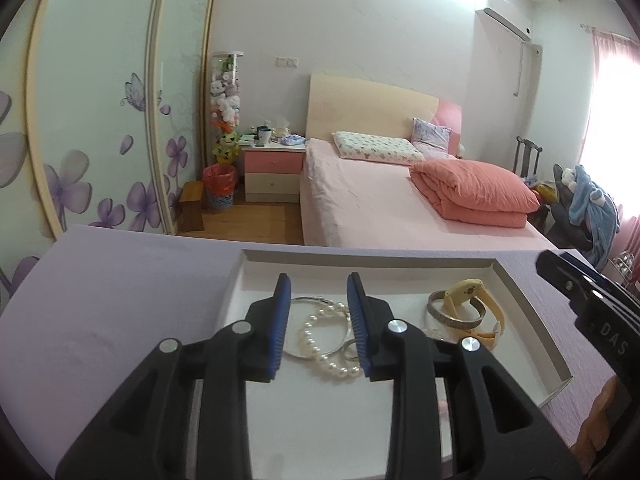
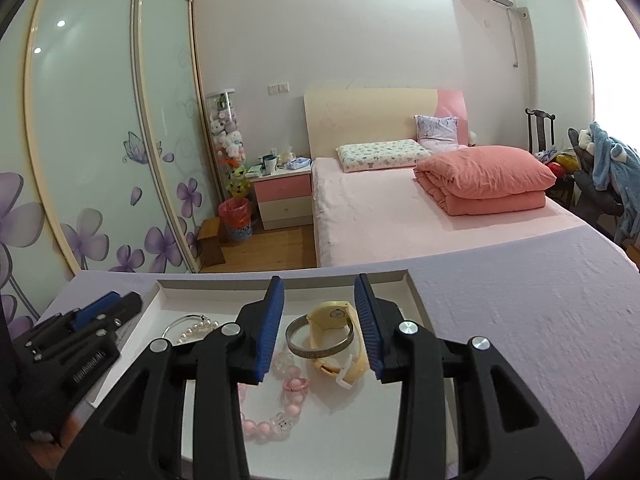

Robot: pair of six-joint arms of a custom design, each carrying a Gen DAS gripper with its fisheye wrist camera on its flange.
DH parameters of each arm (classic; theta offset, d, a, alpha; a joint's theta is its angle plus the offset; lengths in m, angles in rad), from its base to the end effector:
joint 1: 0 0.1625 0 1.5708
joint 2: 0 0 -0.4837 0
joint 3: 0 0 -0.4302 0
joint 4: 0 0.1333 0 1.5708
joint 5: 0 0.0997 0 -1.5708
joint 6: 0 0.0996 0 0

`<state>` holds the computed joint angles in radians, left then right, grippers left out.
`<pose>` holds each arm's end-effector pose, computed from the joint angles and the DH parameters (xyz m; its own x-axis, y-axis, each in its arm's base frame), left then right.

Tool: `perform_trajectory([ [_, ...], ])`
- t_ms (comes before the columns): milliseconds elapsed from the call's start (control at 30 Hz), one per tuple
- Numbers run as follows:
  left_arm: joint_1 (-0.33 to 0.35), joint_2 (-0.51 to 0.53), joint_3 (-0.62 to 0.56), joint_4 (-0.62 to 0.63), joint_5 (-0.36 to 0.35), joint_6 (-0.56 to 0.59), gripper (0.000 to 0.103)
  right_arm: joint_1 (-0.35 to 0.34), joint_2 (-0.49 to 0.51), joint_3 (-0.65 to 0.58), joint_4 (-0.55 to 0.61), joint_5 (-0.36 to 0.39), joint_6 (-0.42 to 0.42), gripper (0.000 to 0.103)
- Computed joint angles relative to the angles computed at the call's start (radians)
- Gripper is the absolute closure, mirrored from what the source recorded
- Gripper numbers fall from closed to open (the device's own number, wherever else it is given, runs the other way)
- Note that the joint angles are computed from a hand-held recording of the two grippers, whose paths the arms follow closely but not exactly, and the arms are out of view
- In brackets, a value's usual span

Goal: Organize jewelry
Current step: 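Open both tools to drop the ring and pink bracelet into the tray, then close the right tool on the pearl pendant while the left tool grasps the dark red bead necklace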

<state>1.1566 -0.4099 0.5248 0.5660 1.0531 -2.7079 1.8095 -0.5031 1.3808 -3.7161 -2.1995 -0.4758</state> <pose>-0.1852 -0.8749 0.1740 -0.7558 0.2401 -0.6092 0.6292 0.5239 -0.5742 0.2630 -0.7648 0.1359 -0.7842 0.1819 0.5932 -0.4835 0.4201 -0.7680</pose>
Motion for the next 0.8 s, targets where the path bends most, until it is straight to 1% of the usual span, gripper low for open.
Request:
perform_trajectory([
  [233, -0.002, -0.143, 0.237, -0.135, -0.016, -0.004, 0.067, 0.007, -0.038, 0.085, -0.053, 0.006, -0.020, 0.065],
  [267, -0.002, -0.155, 0.255, -0.143, -0.017, -0.006, 0.067, 0.006, -0.045, 0.098, -0.056, 0.009, -0.022, 0.065],
  [400, 0.003, -0.229, 0.370, -0.192, -0.022, -0.019, 0.060, 0.005, -0.073, 0.169, -0.077, -0.005, -0.028, 0.065],
  [467, 0.004, -0.272, 0.441, -0.218, -0.028, -0.023, 0.059, 0.001, -0.089, 0.206, -0.072, -0.010, -0.014, 0.065],
  [633, 0.008, -0.351, 0.576, -0.251, -0.029, -0.044, 0.057, -0.012, -0.134, 0.301, -0.029, -0.037, 0.035, 0.065],
  [800, 0.005, -0.439, 0.731, -0.342, -0.034, -0.015, 0.051, -0.015, -0.162, 0.384, 0.002, -0.050, 0.090, 0.065],
])
